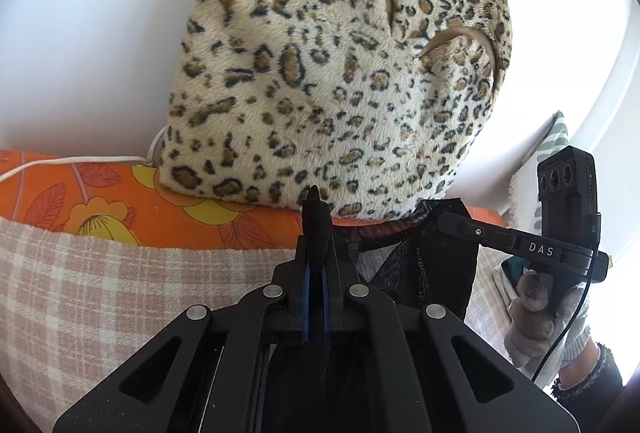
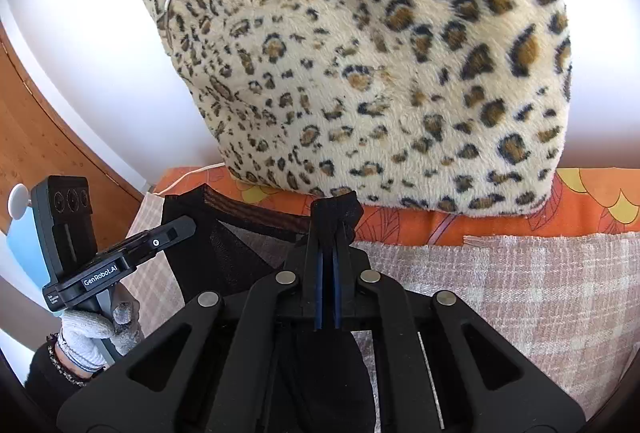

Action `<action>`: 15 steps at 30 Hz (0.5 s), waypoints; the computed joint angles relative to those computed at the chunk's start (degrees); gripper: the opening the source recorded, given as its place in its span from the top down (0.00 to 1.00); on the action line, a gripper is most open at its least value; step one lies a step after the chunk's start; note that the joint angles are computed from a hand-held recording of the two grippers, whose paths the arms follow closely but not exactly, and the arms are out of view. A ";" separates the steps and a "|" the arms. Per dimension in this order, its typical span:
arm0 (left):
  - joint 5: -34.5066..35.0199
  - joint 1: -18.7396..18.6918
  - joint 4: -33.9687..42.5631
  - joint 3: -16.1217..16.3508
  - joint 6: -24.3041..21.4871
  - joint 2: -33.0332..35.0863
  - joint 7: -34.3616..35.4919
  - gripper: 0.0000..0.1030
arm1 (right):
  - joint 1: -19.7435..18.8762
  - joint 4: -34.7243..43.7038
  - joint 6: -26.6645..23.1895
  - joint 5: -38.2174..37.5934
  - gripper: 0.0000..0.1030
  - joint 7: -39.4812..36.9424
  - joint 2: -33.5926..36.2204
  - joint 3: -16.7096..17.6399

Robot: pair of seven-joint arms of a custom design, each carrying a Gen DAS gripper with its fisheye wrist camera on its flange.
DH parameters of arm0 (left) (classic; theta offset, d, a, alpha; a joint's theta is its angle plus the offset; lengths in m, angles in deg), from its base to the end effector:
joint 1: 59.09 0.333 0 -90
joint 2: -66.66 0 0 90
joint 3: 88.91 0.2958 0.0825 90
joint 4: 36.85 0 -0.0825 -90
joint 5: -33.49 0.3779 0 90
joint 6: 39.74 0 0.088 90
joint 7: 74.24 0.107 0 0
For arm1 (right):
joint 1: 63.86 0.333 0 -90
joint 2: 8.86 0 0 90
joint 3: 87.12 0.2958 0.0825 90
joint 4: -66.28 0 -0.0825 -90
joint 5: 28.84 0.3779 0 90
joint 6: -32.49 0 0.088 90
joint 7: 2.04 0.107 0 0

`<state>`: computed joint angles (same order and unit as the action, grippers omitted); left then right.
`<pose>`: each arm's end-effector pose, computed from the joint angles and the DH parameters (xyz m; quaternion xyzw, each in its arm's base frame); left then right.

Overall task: Fold small clothes
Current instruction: 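Lift the collar end with both grippers and fold it over toward the hem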

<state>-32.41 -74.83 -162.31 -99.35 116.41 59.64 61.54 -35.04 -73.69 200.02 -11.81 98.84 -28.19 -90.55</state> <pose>0.5004 -0.2109 0.4787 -0.5178 0.7260 -0.4523 0.0175 0.4460 0.1893 0.5059 -0.6421 0.6518 -0.0910 0.3932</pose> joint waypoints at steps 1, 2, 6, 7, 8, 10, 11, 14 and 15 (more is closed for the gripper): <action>-0.15 -0.06 -0.80 -0.02 -0.08 -1.22 -0.09 0.97 | -0.63 -0.51 -0.35 -0.90 0.95 0.87 -1.19 0.96; -0.26 -0.21 -1.49 0.08 -0.57 -2.34 -0.42 0.97 | -0.88 -0.94 -0.78 -1.59 0.95 1.52 -2.32 1.53; 0.51 -1.17 -4.78 0.59 -1.40 -7.69 -2.58 0.97 | -2.00 -3.00 -3.65 -5.36 0.95 5.30 -7.97 3.71; 1.08 -1.57 -5.60 0.69 -1.43 -9.07 -3.16 0.97 | -1.84 -3.36 -4.21 -5.97 0.95 6.10 -9.23 3.91; 1.65 -1.99 -6.56 0.79 -1.27 -10.63 -3.77 0.97 | -1.61 -4.15 -4.61 -6.52 0.95 6.85 -10.82 4.11; 2.95 -2.83 -8.78 1.28 -1.23 -14.10 -5.01 0.97 | -1.63 -5.40 -6.10 -8.10 0.95 8.76 -13.79 4.97; 3.51 -3.30 -10.07 1.61 -1.43 -15.99 -5.76 0.97 | -1.52 -6.03 -6.99 -8.82 0.95 9.81 -15.26 5.44; 5.78 -4.47 -13.62 2.53 -2.65 -21.18 -8.71 0.98 | -1.05 -7.89 -9.67 -11.01 0.95 12.34 -19.66 6.59; 6.24 -5.03 -14.70 2.82 -2.93 -22.75 -9.48 0.98 | -0.88 -8.47 -10.55 -11.66 0.95 13.32 -21.06 7.07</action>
<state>-26.17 -79.86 -177.02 -96.53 113.48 36.89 52.05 -35.92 -82.16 189.48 -23.46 112.16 -49.25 -83.49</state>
